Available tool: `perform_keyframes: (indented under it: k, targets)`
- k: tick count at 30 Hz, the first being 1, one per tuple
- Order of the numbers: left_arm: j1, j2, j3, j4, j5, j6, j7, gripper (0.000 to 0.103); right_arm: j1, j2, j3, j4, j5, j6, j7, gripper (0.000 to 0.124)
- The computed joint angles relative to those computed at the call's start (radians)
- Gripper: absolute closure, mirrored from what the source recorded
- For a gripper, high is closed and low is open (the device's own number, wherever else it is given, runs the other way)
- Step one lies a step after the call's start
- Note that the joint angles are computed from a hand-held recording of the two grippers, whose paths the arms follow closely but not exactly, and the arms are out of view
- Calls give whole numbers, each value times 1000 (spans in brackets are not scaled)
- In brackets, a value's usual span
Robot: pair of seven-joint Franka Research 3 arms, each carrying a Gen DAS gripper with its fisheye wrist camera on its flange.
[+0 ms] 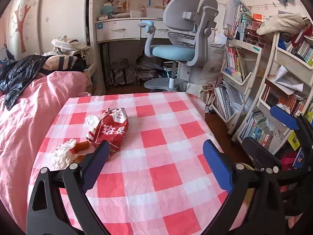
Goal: Collect trash
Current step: 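Move both open tools back over the table, then grasp the crumpled white plastic bag with the left tool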
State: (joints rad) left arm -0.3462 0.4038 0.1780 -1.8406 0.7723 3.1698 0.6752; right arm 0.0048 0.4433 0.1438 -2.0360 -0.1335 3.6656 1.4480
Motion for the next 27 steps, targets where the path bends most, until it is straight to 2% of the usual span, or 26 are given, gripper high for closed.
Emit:
perform_keyframes:
  k: [9,13,14,17,22,27]
  targets:
    - [-18,-30,83,-45,66,0,-74,9,52,17,-3,22,43,10,-26,36]
    - [13,-35,75,-48,93,-24,-112,9,61,21,0,25,51,5,-33,36]
    - [29,-35,64,-47,95,-32,-116,9,62,23,2,27,50,3,-33,36]
    - [118,-25,-17,-38,41,-79,-75,9,64,30,9,36,46,-9,-37,36]
    - [250,18,-127,0,-111,-187,23,9,38,43,43,57,9,-32,-13,36]
    - [327,75,-169,43,-236,-246,97,9,-2,65,94,92,-48,-81,26,36]
